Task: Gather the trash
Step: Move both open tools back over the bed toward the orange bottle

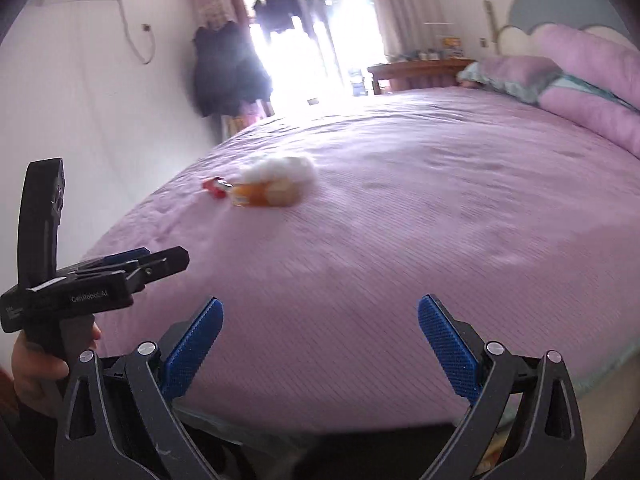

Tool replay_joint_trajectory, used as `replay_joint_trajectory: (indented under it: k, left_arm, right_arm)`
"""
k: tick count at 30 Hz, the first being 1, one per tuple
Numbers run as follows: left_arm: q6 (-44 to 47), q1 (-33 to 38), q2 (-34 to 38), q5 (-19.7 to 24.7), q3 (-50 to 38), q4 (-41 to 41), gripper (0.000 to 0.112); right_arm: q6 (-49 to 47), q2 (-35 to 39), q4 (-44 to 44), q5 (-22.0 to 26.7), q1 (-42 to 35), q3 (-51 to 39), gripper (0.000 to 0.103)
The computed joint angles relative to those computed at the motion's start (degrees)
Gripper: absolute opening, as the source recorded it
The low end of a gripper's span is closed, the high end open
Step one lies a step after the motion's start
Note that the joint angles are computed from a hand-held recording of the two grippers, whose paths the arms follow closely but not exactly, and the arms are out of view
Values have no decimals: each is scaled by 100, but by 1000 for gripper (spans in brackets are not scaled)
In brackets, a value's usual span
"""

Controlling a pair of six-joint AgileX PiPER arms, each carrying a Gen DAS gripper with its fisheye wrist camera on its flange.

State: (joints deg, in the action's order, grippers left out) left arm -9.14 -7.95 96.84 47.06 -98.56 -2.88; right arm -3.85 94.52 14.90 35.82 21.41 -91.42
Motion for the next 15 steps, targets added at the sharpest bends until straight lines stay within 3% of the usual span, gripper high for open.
replay_joint_trajectory:
  k: [9,15]
  left_arm:
    - [234,512,102,159,-329,66,99]
    - [310,724,526,243,-738,-72,99]
  right_arm:
    - [241,1622,-510,971,606,-2538,95]
    - [107,1975,-652,1062,686,-3050,95]
